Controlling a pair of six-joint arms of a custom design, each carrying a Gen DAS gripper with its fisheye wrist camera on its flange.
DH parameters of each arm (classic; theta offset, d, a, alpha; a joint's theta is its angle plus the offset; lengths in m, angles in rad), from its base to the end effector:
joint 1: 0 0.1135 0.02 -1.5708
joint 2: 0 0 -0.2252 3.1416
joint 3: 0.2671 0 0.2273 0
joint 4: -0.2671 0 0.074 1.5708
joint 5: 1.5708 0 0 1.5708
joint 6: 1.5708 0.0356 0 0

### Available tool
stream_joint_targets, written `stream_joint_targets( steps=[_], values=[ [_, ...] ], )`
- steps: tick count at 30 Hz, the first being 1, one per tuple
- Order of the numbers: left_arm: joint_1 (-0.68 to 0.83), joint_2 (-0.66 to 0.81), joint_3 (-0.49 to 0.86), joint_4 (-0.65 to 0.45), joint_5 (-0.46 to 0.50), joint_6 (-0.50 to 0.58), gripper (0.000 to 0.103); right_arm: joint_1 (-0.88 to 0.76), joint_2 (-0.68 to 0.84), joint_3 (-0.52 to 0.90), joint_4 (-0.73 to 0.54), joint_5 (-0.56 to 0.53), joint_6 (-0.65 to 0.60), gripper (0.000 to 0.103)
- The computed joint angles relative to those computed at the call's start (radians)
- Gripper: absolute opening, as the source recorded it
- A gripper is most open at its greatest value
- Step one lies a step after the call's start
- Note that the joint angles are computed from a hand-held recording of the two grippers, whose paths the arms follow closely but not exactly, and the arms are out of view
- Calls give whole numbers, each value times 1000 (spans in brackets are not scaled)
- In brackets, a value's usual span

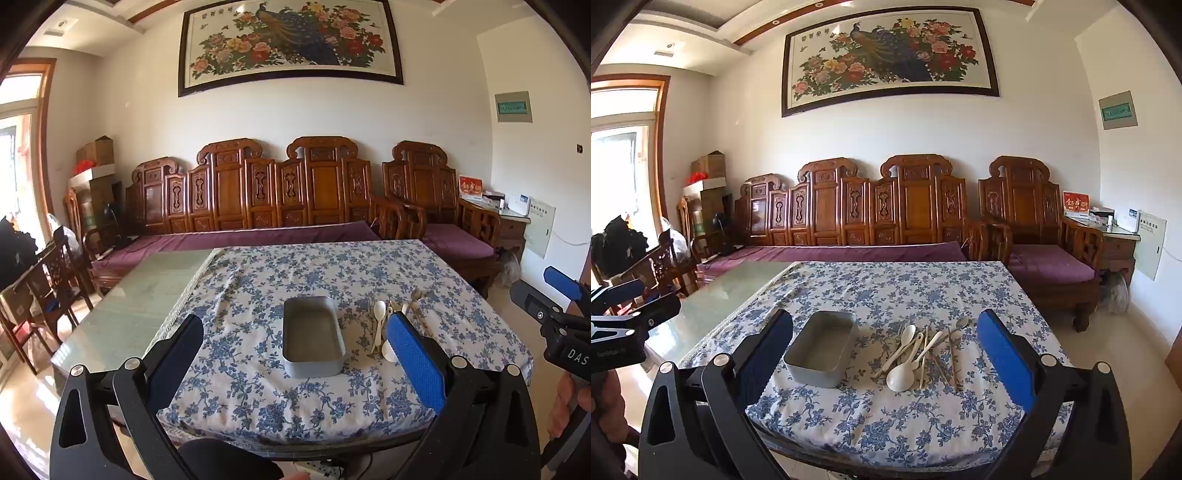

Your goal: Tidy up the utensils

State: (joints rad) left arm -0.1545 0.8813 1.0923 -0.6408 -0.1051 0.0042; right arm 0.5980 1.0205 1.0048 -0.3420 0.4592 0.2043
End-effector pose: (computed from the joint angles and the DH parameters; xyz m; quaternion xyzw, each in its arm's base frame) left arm 0.1765 -0.0237 0.3462 0.0384 0.8401 0.0036 0.5411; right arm 0.1920 0.1117 0.3249 -0.0292 0.8100 0.0446 0.5840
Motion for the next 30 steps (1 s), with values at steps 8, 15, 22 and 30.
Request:
stream_joint_targets(
  steps=[8, 15, 22, 30],
  values=[
    [19, -1, 6, -3, 23, 6, 96, 12, -6, -5, -2, 9, 2, 100],
    [-41, -12, -23, 18, -30, -10, 96, 14, 4, -4, 0, 11, 11, 100],
    [-29, -11, 7, -3, -10, -5, 96, 7, -11, -11, 4, -2, 3, 100],
    [-39, -23, 10, -12, -17, -4, 96, 10, -9, 2, -8, 2, 3, 100]
  ],
)
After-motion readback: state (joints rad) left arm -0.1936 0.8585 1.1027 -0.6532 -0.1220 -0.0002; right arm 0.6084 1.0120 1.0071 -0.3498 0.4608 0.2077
